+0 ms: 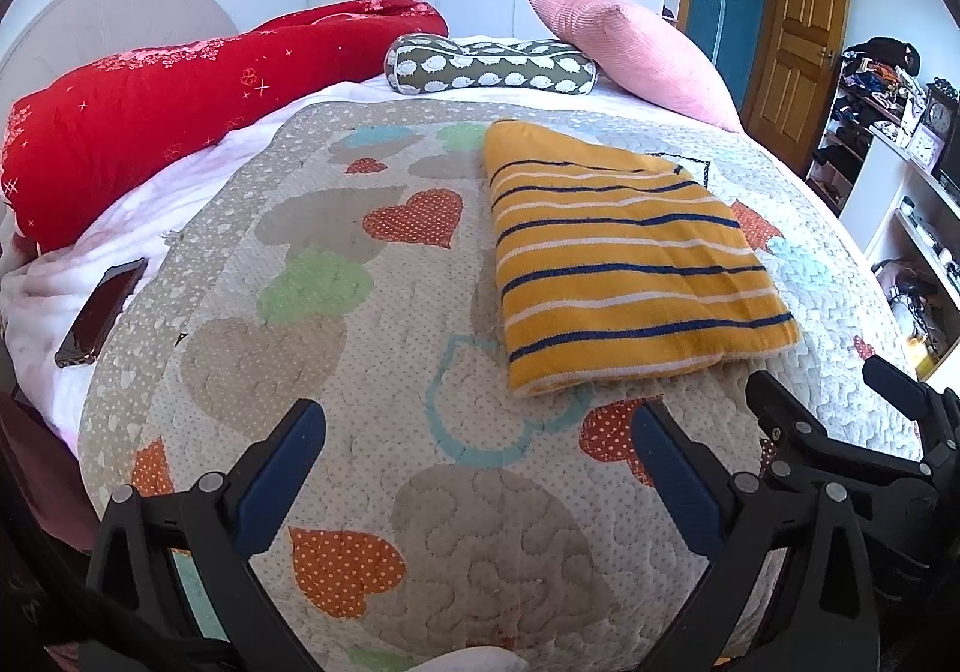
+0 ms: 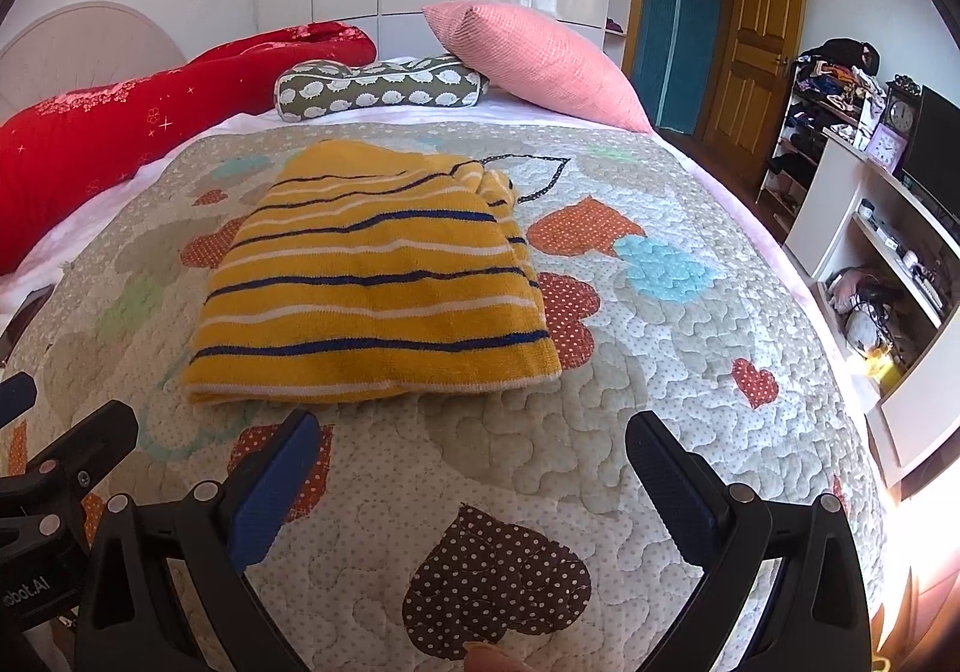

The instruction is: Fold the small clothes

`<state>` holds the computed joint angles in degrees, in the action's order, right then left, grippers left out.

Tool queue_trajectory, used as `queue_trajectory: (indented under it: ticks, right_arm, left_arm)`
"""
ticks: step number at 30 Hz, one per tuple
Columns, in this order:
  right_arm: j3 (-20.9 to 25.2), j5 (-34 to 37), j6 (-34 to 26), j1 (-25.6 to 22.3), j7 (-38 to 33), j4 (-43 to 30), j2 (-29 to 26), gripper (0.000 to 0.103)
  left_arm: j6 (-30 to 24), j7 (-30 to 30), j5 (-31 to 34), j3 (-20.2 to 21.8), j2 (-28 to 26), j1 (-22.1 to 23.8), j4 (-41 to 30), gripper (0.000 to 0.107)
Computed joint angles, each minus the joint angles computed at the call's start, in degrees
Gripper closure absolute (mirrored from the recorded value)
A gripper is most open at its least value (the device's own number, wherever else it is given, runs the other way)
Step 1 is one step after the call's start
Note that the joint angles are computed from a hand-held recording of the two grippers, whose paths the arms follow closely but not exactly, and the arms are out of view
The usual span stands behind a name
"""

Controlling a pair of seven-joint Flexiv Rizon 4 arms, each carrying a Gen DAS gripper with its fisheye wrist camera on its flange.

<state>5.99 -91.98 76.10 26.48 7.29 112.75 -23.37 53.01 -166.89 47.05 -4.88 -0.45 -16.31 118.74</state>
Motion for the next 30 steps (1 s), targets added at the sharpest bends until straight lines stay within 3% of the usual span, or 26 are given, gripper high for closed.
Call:
queue_trajectory:
  ticks: [6,18,30]
  right_arm:
    - [0.1,-1.8,-2.9,1.0,0.0,-0.3,0.4,0.001]
    - [0.0,1.6,-4.5,1.8,-4.0,-0.2,-0.1,0.001]
    - [-1.0,3.0,-5.0,2.4,-4.2,0.2,-0.4,0.001]
  left_arm:
    - [-1.4,-0.1,-0.4,0.1,0.9,0.4,0.9,0.005]
    - [-1.8,1.4,-2.8,0.2,0.7,1.5,1.9,0.005]
    - [1.7,5.8,-8.0,1.5,-1.5,1.8,3.2,0.005]
